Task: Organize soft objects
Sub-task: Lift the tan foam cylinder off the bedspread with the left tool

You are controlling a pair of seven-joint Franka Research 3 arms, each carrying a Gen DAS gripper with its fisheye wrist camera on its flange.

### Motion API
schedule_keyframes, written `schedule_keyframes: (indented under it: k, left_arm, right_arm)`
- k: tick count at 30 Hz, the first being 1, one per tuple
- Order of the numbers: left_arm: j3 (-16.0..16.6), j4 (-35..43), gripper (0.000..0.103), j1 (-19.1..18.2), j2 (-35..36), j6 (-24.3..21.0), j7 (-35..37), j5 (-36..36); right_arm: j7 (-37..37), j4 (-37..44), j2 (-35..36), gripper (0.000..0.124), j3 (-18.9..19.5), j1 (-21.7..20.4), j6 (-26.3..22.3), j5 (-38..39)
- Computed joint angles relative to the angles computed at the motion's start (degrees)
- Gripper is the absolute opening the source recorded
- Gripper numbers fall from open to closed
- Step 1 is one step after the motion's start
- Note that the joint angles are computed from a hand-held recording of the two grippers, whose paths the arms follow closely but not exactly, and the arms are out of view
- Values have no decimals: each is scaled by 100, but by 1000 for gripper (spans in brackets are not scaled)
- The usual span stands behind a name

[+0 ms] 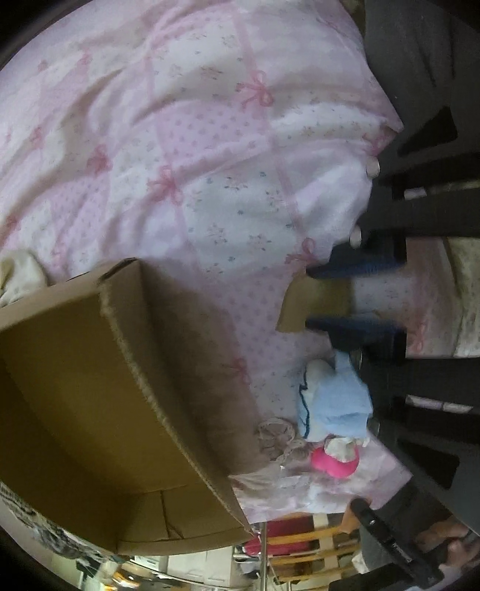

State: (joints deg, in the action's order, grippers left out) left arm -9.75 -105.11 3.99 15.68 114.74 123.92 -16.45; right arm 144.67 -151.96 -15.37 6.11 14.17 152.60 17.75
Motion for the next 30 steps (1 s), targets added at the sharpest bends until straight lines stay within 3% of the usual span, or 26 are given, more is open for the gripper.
schedule_keyframes:
  k: [4,6,9,12,14,15,21,30]
  left_arm:
    - [-36,-124,8,-62,-11,-123,105,127]
    - [-47,-186,8,-102,-22,-147,136,187]
    - [-59,-327,8,-178,-46,-145,158,321]
    - [-58,-462,9,-248,-88,-71,147,467]
    - [-40,-526,12,-281,-114,43,60,539]
    - [-22,-533,20,-293,-114,81,-26,583]
    - [56,-462,34,-125,-151,137,-102,398]
    - [15,-243,35,-81,23,-13,-268,290]
  right_arm:
    - [711,-60,-225,7,338,-332,176,-828]
    - [1293,-260,-559,7,649,-638,563,-1440]
    - [1587,-579,-998,7,928,-928,1411,-1910]
    - [1079,-601,-843,7,725,-579,2257,-1662]
    - [399,-466,-576,7,305,1,2510,-1235]
    - [303,-349,-459,7,222,110,2446,-1314]
    - [-637,33,-26,7,123,369,2142,-782]
    - [-207,-33,-117,7,768,-152,2104,-797]
